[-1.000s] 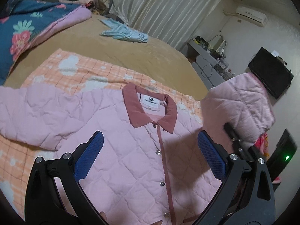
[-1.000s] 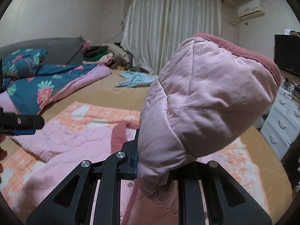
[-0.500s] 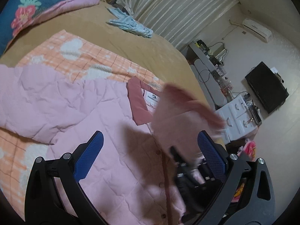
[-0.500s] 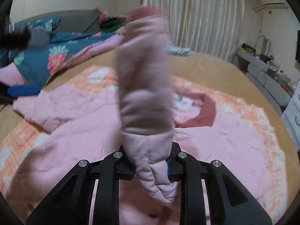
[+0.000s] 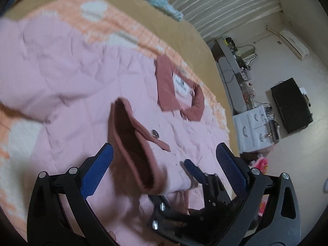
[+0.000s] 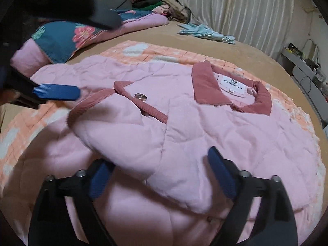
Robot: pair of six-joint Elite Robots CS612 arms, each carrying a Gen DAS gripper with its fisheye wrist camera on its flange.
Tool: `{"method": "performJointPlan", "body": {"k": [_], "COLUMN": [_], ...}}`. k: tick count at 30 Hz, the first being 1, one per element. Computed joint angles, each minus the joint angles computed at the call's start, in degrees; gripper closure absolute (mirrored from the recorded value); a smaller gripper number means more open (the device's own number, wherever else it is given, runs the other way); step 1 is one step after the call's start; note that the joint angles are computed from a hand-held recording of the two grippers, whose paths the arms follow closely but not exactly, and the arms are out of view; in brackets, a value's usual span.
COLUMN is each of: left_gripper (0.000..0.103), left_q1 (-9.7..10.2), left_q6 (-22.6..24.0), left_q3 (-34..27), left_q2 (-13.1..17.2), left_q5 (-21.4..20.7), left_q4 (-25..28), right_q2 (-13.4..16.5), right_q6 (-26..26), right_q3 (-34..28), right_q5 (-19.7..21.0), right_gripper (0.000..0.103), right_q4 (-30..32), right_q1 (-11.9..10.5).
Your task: Fold large clothes
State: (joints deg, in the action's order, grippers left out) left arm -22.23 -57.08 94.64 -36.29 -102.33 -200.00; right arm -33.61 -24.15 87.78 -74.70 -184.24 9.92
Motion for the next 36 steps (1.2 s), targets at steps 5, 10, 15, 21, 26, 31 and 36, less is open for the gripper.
{"method": "performJointPlan", "body": {"k": [5,10,15,21,26,31,36], "left_gripper": [0.009,0.009,0.048,0.088,0.092,0.093,0.093], "left_q1": [-0.29,-1.06,-3.15,-5.24,-5.85,-5.89,-4.99], "left_q6": [-0.5,1.0,8.0,15.3,19.3,23.1,22.8], "left_q3": [-1.4,-2.9,-2.5,-0.5,1.2,1.0,-0.9], "left_q2": [1.6,3.0,1.5,-1.7,-4.9,-6.4,-4.8], "left_q5": [-2.4,-3.6,3.3,12.7,16.7,21.5,24.0], "left_q4": [3.6,6.1,12.3,11.5,4.3,2.0,8.0], "right_q2": [-2.4,-4.5,-5.2,-5.6,-6.7,-7.4,-7.1], "right_q6": [0.7,8.0,14.5,21.9,23.2,24.7,23.9], "right_q3": [4.5,8.8,11.3,13.5,15.3,15.4,13.0], "right_q5": [1.9,3.9,2.4,4.9,4.0,3.3,2.5], "right_gripper": [0.009,0.009,0.009,0.009,0.009,0.009,0.009], "right_q4": [-1.9,-5.5,-7.5,-9.0,-12.1,-14.1,-13.3], "right_q1": [-2.0,-5.3,-8.2,-11.3,-12.5,-13.4,-13.3]}}
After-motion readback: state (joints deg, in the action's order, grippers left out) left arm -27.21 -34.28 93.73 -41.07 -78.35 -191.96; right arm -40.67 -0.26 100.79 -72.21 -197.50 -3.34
